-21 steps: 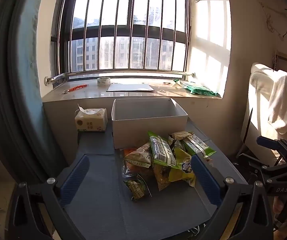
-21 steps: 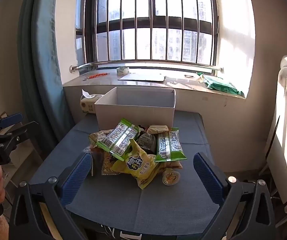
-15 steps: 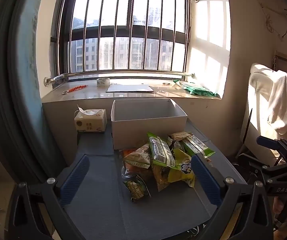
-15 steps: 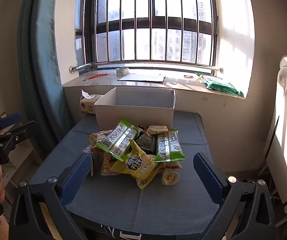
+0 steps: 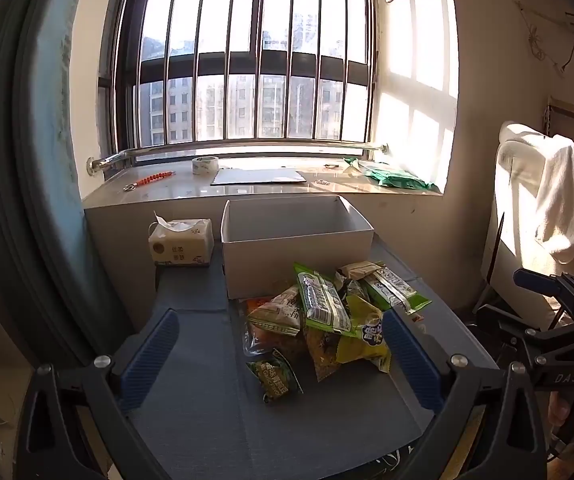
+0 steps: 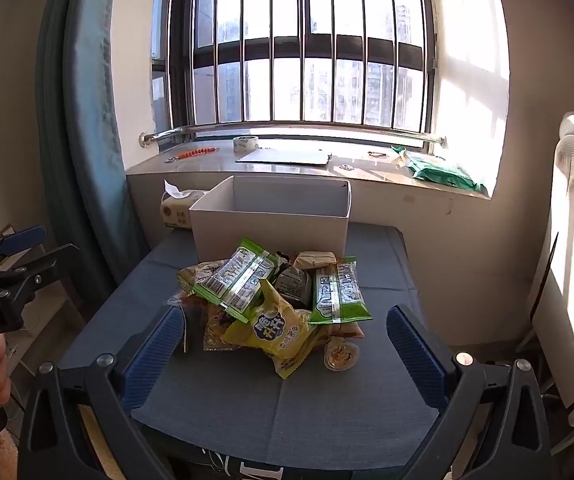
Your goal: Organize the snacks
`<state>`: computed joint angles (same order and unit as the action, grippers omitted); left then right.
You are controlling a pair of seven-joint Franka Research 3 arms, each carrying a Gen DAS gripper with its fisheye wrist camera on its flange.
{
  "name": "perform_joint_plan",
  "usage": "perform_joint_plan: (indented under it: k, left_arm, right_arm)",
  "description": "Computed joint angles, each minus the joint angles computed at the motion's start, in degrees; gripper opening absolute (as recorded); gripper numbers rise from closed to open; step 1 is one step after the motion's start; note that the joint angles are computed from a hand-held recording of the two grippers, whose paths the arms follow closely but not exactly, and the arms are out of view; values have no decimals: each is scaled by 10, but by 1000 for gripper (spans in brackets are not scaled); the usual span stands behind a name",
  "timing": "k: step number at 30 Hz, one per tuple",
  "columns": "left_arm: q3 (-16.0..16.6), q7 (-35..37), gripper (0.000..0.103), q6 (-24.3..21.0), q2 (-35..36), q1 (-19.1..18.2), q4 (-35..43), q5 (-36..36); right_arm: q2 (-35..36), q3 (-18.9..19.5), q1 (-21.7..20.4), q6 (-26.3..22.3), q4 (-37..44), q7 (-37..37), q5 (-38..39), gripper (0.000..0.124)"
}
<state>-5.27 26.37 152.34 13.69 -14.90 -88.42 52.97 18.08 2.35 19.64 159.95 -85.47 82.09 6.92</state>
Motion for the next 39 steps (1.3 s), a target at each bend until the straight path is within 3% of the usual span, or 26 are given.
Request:
perform_joint_plan:
  k: [39]
  left_arm:
    - [-3,0,103,-13,-3,0,-4,3]
  right_arm:
    - [1,9,-10,-6,-2,-15,39,103]
